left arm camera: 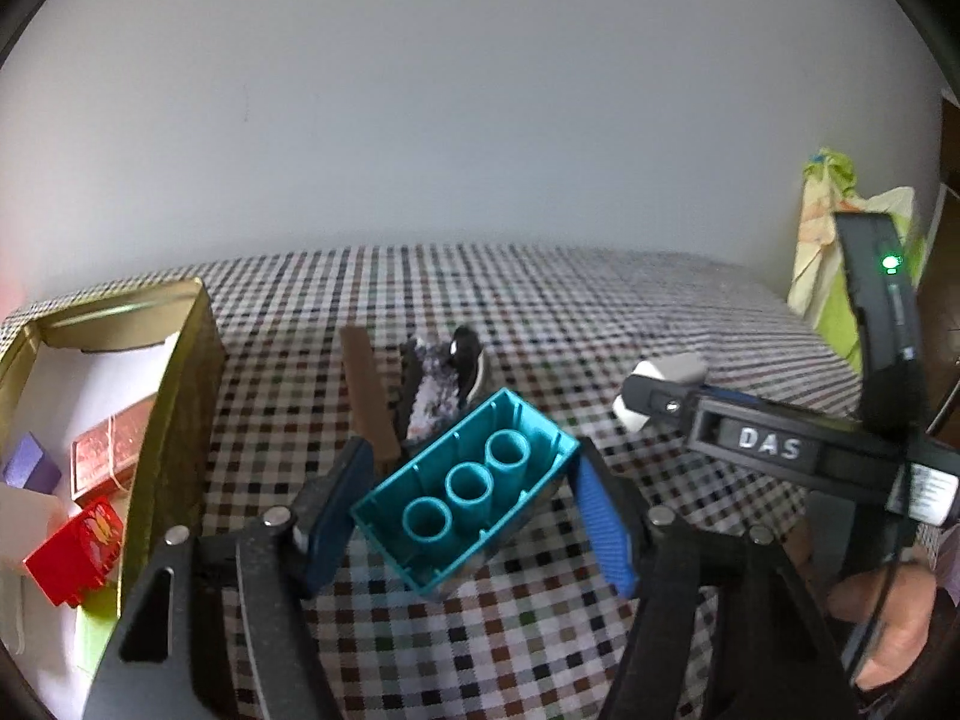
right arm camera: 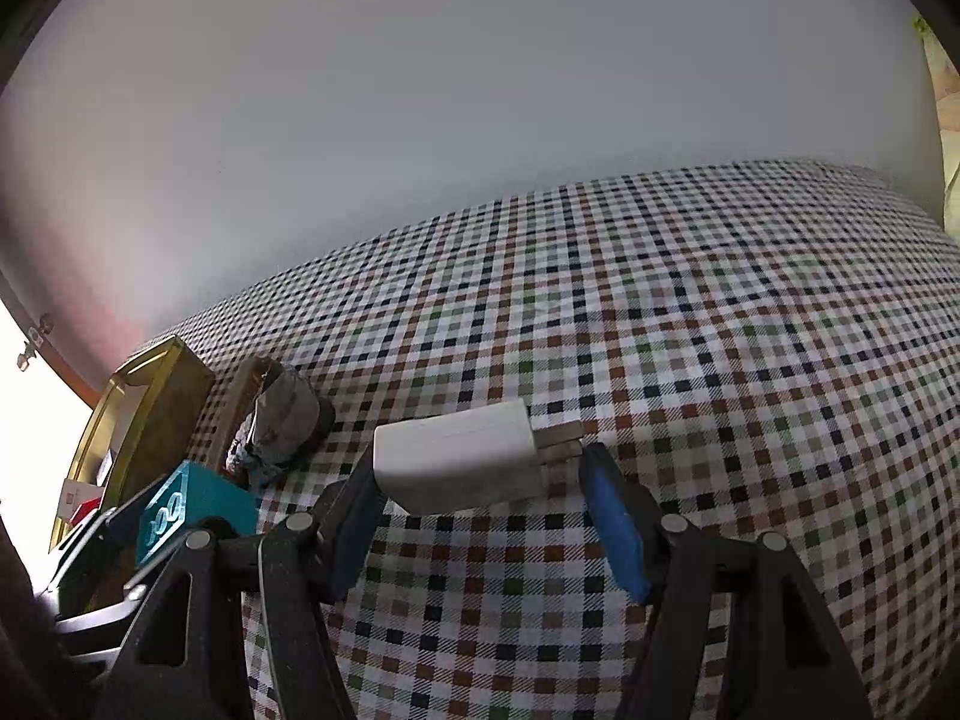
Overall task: Organize rigid objects
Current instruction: 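Grasp the teal brick with the left tool while the right tool grasps the white charger, then hold the teal brick and white charger lifted above the cloth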
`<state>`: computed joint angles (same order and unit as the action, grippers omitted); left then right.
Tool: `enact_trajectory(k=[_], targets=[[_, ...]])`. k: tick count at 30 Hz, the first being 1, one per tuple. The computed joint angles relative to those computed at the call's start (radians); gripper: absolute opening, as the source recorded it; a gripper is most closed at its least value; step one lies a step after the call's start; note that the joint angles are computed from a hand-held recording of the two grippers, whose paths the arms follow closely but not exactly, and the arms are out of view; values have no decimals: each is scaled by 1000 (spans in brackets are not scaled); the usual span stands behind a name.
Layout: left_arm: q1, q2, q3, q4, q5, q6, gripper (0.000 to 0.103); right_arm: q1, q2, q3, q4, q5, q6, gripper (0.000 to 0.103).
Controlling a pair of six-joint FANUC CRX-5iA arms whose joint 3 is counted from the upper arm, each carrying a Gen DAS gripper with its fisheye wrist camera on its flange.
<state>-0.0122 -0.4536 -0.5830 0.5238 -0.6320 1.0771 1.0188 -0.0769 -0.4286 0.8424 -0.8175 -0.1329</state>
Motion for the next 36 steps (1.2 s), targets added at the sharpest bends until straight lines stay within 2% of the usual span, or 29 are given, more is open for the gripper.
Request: enact_trajectory(k=[6,14,25,36], targets=[[-26,14,-5,15,47,6,67,5,-8,-15,49,-5,-37,67],[-15,3,-1,-23,40,40,67,17,-17,-20,71,-26,-38,67],[-59,-26,16,-175,98,125,67,32,-4,-32,159,-61,-79,67],[-32,-50,13,-147,71,90,67,36,9,-24,159,-68,-96,67]])
